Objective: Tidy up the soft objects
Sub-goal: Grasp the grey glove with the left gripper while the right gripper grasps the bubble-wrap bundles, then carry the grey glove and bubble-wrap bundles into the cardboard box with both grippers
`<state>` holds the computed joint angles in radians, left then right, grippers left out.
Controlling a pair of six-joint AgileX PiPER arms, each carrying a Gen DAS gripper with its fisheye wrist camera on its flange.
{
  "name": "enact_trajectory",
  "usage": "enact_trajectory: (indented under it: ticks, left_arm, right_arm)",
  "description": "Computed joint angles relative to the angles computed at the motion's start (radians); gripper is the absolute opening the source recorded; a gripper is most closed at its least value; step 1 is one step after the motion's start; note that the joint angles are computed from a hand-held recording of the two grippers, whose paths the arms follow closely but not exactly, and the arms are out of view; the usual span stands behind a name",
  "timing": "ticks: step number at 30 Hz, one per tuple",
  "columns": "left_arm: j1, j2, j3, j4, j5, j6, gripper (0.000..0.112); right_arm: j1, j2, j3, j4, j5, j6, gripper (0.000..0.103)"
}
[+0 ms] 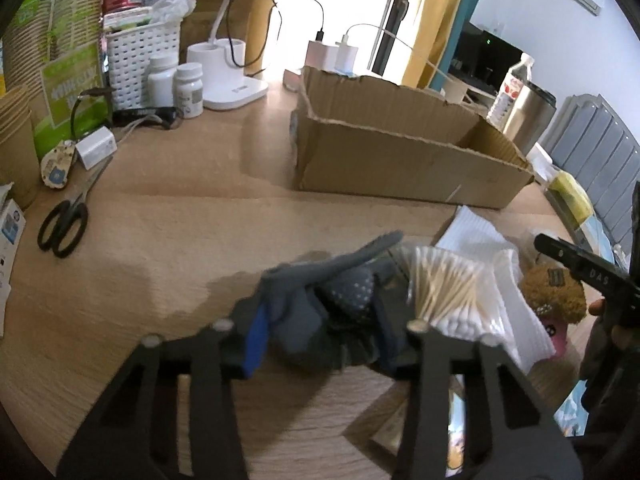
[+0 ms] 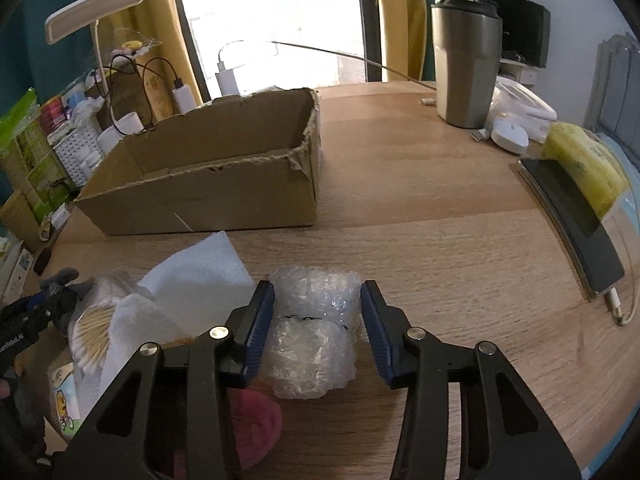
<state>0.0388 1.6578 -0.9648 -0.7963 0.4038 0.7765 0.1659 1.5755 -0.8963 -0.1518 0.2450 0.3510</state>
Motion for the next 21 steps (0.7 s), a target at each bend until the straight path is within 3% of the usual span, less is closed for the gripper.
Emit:
enact_trajectory:
  ticks: [2, 21]
  left_arm:
    - [0.008, -0.002, -0.001, -0.004, 0.004, 0.003, 0.028]
    - [0.049, -0.078, 0.010, -0.143, 0.053, 0.137, 0.021]
  right_arm:
    - [0.006, -0.010, 0.002, -0.020, -0.004, 0.021, 0.047]
    - [0.016, -0.104, 0.006, -0.117, -0.008, 0.101, 0.047]
